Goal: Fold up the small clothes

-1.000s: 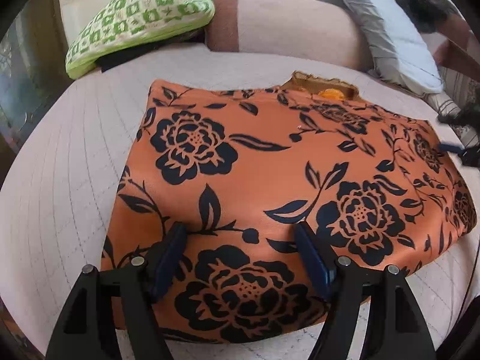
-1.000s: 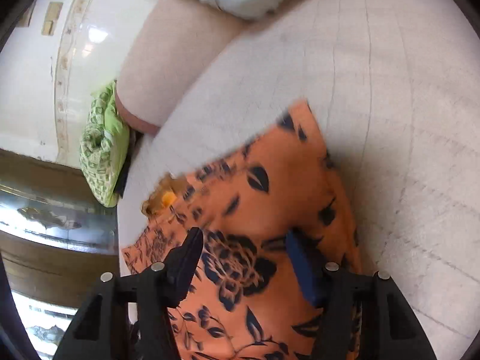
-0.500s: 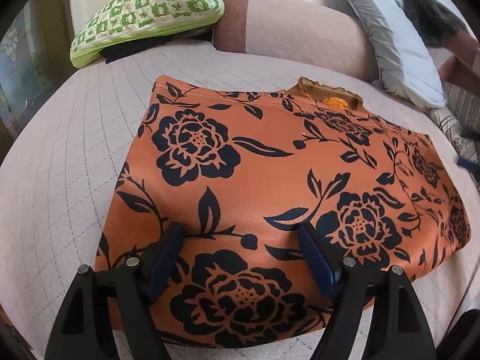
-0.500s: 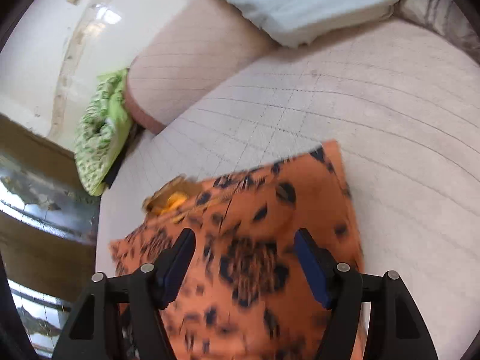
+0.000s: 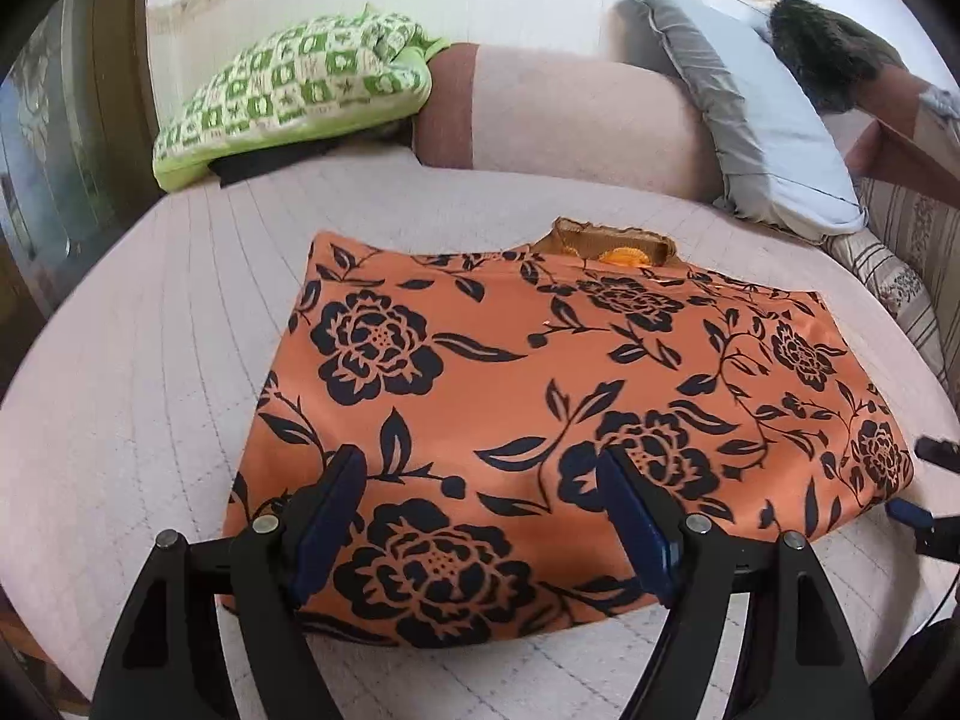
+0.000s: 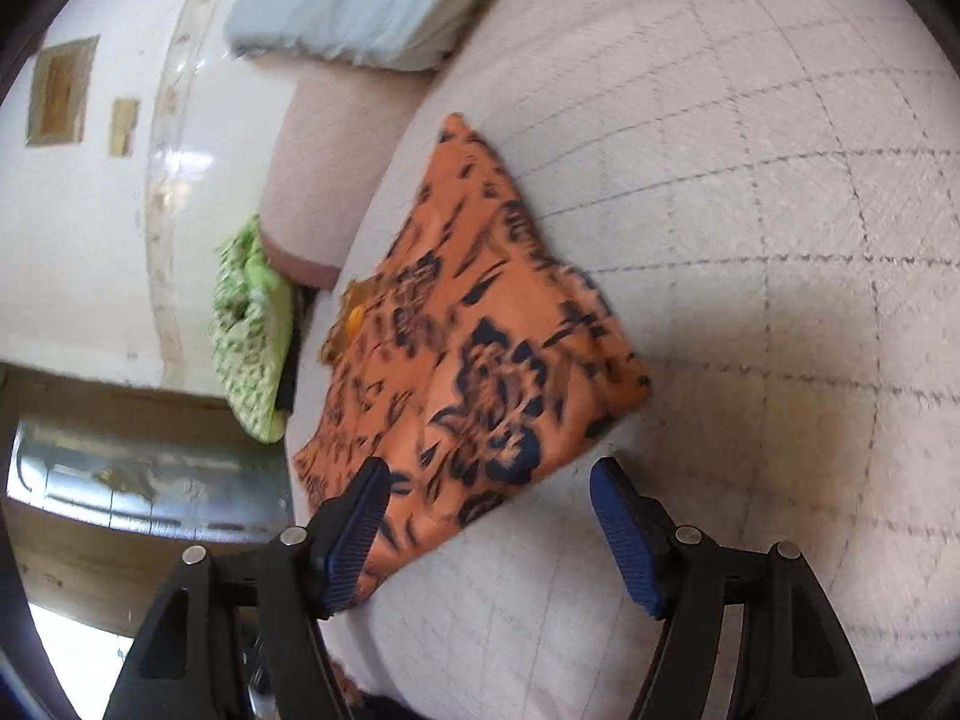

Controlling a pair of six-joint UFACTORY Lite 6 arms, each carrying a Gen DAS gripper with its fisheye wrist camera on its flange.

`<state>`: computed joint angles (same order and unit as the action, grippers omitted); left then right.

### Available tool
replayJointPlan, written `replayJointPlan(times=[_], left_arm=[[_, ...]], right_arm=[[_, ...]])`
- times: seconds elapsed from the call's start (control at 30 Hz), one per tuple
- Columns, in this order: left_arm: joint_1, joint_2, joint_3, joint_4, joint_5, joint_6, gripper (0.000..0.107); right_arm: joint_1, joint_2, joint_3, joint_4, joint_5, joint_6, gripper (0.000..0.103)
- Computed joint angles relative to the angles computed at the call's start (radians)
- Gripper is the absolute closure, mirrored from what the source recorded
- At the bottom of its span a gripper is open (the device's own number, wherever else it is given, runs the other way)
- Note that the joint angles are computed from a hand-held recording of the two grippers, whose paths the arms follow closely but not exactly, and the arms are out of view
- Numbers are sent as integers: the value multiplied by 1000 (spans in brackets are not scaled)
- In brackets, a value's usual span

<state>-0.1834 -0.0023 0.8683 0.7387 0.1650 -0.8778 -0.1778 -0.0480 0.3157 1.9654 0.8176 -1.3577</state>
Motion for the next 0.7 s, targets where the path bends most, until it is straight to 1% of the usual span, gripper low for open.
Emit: replayJointPlan(times=[0.03, 0.07, 0.1, 0.17, 0.2, 0.23, 0.27, 0.3, 0.33, 0.37, 0.4, 0.47, 0.5, 0.57, 0.6, 0.67, 0.7], left_arm=[[-13, -4, 1, -24, 10, 15, 27], [-24, -2, 7, -43, 23, 26, 27], [-38, 4, 15, -24, 36, -1, 27], [-71, 25, 33, 39, 50, -86, 27], [-91, 46, 48, 92, 60, -145, 27], [-117, 76, 68, 183, 80, -234, 27], [-138, 112, 89, 238, 105, -281, 27], [-164, 182, 135, 251, 157, -286, 27], [-182, 264, 186, 230, 207, -249, 27], [-188, 303, 211, 215, 222, -232, 26], [-188, 301, 212, 231, 223, -257, 25], [-170, 246, 187, 160, 185, -199, 26], [-162, 214, 169, 154, 163, -199, 26], [-165, 174, 143, 243, 156, -288, 26], [-167, 177, 141, 273, 150, -315, 26], [-177, 255, 185, 236, 183, -254, 26], [-175, 299, 193, 242, 183, -251, 24]], right_arm=[[2, 28, 15, 17, 13, -20, 30], [5, 46, 30, 31, 4, -30, 31], [15, 55, 40, 55, -14, -21, 30], [1, 67, 50, 80, -7, -13, 30], [4, 82, 63, 84, -13, -17, 30], [15, 95, 82, 82, -26, -14, 30], [23, 97, 96, 74, -47, -10, 32], [45, 88, 108, 77, -81, -3, 34], [77, 73, 128, 65, -142, 19, 37], [101, 71, 147, 51, -181, 54, 38], [96, 64, 146, 27, -191, 79, 38], [109, 16, 132, -2, -238, 144, 36], [108, -2, 122, -16, -247, 165, 36], [82, -39, 91, -50, -237, 198, 35], [66, -40, 84, -56, -232, 197, 35], [44, 16, 106, -28, -204, 155, 35], [32, 44, 118, -13, -191, 143, 33]])
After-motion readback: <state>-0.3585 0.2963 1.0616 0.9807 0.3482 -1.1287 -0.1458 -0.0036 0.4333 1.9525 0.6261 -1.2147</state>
